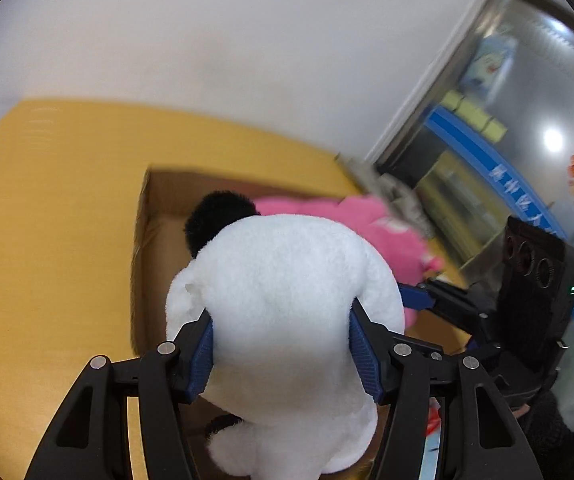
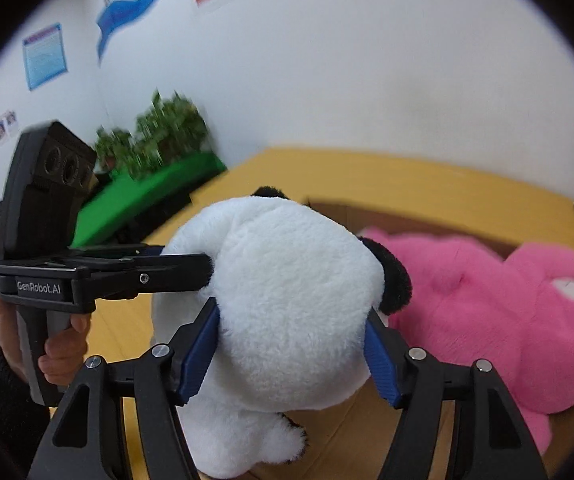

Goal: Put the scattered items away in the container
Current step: 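Lift the white panda with both grippers and carry it into the box, then open both grippers to release the white panda beside the pink bear, then withdraw both grippers from the box toward the light-blue cat plush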

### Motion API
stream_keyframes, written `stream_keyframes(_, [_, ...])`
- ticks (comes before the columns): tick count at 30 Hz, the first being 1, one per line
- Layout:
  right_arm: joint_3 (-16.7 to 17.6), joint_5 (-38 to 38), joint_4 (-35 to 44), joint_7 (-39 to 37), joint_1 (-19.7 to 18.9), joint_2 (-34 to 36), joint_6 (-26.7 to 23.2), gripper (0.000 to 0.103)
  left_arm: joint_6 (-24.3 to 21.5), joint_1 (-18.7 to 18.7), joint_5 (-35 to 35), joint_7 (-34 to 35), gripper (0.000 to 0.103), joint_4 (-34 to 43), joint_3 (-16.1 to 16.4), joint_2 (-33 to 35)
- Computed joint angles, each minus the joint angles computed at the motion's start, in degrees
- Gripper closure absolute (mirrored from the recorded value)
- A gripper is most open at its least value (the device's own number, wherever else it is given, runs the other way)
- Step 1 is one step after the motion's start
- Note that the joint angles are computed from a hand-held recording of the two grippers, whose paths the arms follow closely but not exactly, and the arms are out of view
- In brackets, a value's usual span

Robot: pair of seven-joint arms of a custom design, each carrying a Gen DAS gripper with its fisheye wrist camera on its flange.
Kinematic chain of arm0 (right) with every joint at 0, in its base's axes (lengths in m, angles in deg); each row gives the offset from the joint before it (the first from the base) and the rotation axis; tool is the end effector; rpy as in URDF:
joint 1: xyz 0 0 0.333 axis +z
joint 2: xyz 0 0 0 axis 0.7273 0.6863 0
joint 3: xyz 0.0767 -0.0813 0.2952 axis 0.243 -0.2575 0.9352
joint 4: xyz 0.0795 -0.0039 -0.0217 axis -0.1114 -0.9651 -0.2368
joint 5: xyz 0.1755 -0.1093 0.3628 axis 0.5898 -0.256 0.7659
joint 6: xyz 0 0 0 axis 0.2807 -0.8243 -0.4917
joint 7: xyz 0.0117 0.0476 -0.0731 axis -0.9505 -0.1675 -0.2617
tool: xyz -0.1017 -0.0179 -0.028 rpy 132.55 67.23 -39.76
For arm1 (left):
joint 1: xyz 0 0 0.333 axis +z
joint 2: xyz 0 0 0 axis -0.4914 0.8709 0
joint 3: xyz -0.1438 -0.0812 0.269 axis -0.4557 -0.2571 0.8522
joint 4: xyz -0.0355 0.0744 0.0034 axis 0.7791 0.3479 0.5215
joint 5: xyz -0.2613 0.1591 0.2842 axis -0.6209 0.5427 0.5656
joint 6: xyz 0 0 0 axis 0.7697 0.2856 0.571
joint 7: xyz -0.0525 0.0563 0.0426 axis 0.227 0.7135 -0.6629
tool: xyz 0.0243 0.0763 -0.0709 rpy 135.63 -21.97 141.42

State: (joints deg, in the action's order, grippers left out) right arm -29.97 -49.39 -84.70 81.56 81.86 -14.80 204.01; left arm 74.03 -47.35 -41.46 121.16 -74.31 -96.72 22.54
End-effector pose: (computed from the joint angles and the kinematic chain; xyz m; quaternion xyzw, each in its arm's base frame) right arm 0.4406 0.4923 0.5456 -0.7642 0.4966 -0.1288 0.3909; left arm 0.5059 -0.2560 0.5114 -0.5608 0.7207 -0.4074 0.0155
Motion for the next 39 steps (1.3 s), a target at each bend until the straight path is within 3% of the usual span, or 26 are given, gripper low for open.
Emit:
stream_keyframes(3, [2.1, 9.3, 3.1, -8.5, -0.8, 4.5, -5.6, 0.044, 0.3, 2.1, 12.9, -9.3, 0.039, -1.8, -2.2, 0.6])
stream_keyframes(8, [2.1, 11.6, 6.0, -11.6, 0.4, 6.2, -8.5, 0.042, -0.9, 1.8, 13.6, -11.2, 0.038, -3.1, -1.2, -1.0])
stream_keyframes(11, [1.3, 10.2, 5.2, -9.6, 1.3, 5.6, -8.3, 0.039, 0.6, 2.0, 17.3, -14.5, 0.03, -4.2, -2.1, -2.0])
stream_keyframes(12, [1.1, 10.4, 4.4, -9.2, 1.1, 4.9, -7.9, 0.033, 0.9, 1.9, 17.9, -16.0, 0.025, -4.1, -2.3, -2.3])
stream_keyframes(14, [1.0, 10.9, 1.6, -7.9, 0.9, 2.3, -7.1, 0.023, 2.1, 1.5, 18.0, -18.1, 0.024, -5.7, -2.3, -4.4])
stream_keyframes(17, [1.1, 7.9, -5.8, -5.9, 1.0, -4.6, -4.6, 0.022, 3.2, 2.3, 24.0, -22.4, 0.025, -9.2, -4.1, -8.9])
stream_keyframes(19, [1.5, 4.9, -10.3, -4.1, 0.9, -9.9, -5.7, 0.022, 1.9, 0.7, 25.2, -21.4, 0.025, -10.8, -4.0, -10.7])
stream_keyframes(23, [2.8, 1.5, -18.8, 0.7, -0.8, -19.3, -11.4, 0.022, -1.8, 1.1, 31.9, -25.4, 0.025, -12.6, -7.0, -11.9])
stream_keyframes(27, [2.8, 3.7, -25.6, 5.2, -1.7, -25.8, -19.0, 0.022, -0.6, -1.6, 29.8, -26.4, 0.025, -15.9, -5.5, -13.5])
stream_keyframes(30, [1.9, 7.2, -31.8, 8.5, -1.4, -30.9, -14.5, 0.022, -1.3, -2.2, 29.8, -28.2, 0.026, -17.0, -5.9, -15.3])
stream_keyframes(36, [6.0, 2.2, -33.4, 15.7, -3.5, -34.3, -16.0, 0.021, -2.5, 0.8, 35.9, -37.5, 0.025, -17.8, -9.9, -17.8])
stream_keyframes(39, [8.0, -1.4, -32.8, 18.1, -3.8, -35.8, -18.1, 0.021, -0.7, 0.8, 37.1, -43.7, 0.014, -20.4, -11.3, -23.0])
